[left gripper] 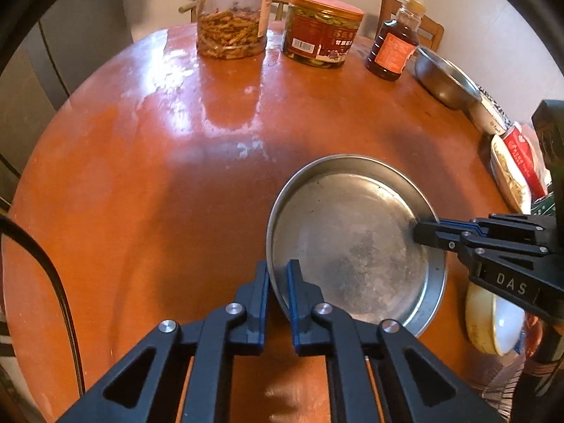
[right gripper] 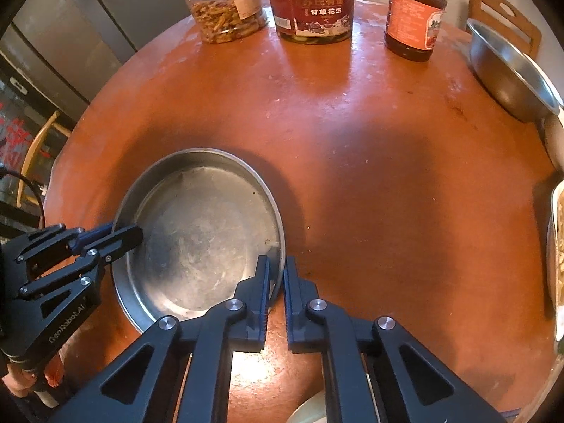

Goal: Organize plates and bowls
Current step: 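Grasp the rim of the round metal pan with both grippers, then lift the metal pan onto the pink plate and open both grippers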

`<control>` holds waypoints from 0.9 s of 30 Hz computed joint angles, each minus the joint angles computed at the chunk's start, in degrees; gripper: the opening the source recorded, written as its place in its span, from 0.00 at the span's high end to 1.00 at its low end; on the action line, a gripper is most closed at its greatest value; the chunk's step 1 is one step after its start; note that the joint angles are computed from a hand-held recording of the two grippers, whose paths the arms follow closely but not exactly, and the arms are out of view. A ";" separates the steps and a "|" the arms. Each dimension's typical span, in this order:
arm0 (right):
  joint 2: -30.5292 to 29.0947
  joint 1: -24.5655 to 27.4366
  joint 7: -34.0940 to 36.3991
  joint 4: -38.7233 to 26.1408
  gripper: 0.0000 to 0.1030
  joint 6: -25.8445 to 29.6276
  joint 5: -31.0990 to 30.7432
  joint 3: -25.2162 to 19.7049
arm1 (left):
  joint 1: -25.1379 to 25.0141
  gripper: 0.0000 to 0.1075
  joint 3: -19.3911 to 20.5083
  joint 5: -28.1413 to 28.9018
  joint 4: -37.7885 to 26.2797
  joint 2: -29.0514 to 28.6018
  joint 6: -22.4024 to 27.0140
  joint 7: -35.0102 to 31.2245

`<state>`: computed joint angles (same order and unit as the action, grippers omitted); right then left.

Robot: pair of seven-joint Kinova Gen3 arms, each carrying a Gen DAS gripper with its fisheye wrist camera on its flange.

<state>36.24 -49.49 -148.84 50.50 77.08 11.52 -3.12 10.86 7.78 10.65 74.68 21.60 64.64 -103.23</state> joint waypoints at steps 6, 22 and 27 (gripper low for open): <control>0.03 -1.21 0.45 -1.89 0.93 0.48 0.21 -0.29 | -0.68 0.91 -0.47 -0.13 2.55 -2.99 -0.60 -0.35; -2.95 -10.09 -2.59 -5.17 0.93 2.61 5.04 0.39 | -3.93 0.90 -2.32 1.87 11.86 -18.37 0.02 -2.43; -4.52 -14.28 -4.86 -4.84 0.93 3.51 7.52 0.03 | -5.02 0.90 -3.98 3.86 16.39 -25.25 0.91 -4.90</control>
<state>31.72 -63.77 -153.70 45.66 80.60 19.04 -3.09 5.84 3.79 14.51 91.07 -3.65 65.55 -108.13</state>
